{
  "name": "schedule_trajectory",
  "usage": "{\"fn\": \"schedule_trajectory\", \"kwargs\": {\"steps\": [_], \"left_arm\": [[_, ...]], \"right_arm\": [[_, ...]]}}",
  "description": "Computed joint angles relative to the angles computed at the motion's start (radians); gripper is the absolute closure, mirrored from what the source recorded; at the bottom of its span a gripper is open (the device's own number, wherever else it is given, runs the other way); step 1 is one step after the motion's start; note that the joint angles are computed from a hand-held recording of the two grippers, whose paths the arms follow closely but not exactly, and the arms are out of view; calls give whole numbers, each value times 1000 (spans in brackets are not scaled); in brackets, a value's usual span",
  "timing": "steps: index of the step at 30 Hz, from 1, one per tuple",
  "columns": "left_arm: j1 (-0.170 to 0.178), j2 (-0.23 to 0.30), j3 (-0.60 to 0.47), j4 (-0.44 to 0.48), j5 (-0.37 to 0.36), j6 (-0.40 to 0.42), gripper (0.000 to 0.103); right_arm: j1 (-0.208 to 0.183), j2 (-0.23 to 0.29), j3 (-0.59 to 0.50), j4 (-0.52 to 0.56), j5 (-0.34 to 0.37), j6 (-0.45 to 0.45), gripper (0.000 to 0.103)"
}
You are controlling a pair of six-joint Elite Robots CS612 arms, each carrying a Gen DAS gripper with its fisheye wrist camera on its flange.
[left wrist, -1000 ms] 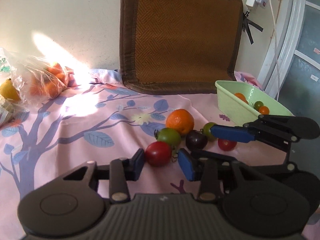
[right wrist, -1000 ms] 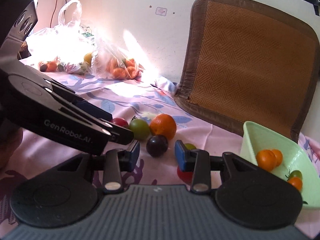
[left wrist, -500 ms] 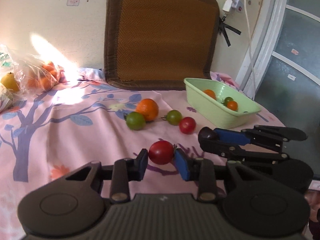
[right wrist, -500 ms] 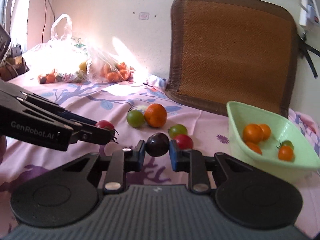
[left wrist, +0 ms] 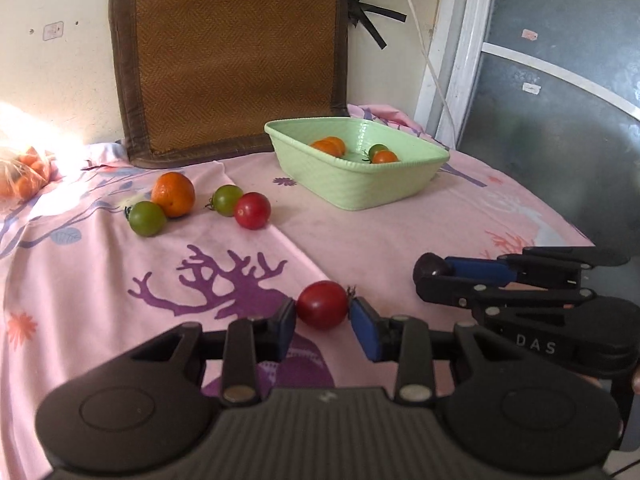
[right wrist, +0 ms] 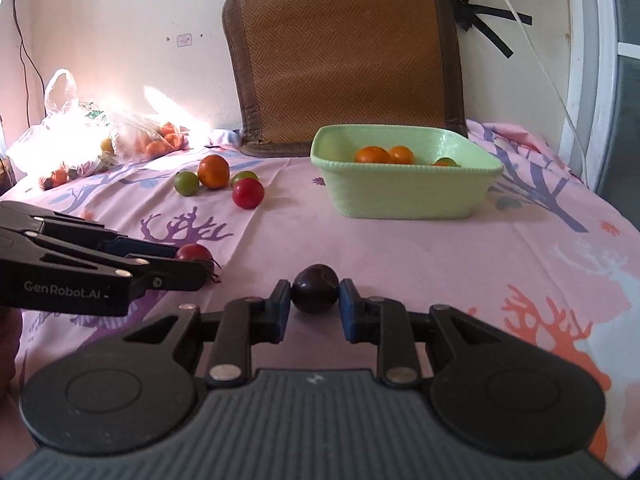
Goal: Organize fruits
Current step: 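Carry both tomatoes to the green bowl and open both tools to drop them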
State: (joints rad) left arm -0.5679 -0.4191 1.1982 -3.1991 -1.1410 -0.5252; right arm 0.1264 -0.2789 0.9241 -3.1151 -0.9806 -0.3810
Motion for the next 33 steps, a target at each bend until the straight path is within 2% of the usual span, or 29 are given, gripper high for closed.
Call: {"fn": "schedule_trajectory", "kwargs": {"steps": [3,10,14,19,22,25,28,33], "left_arm": [[-1,-1,-2,19,20,-12,64],[-1,7,-27,42,27,5,60],[-4,15,-41,59,31,21,72],[11,19,-80,59,-2,49,72],[23,37,-149,58,-7,82,72],[35,82,-267,76,-15,129,72],[49,147,-415,150,-35,148,72],[69,253,-641,315,-78,119,70]], "right_arm": [[2,3,0,-2,-10,-3,72],[-1,5,-5,2,5,3,72],[-2,7,-6,-1,8,8,74],[-7,34,-46,-105,14,82,74],[-8,72,-131,-145,-3,156,74],[-7,129,-258,-147,-34,200,74],[-5,193,-400,-79,-68,208,74],[-1,275,-573,39,-103,177,73]]}}
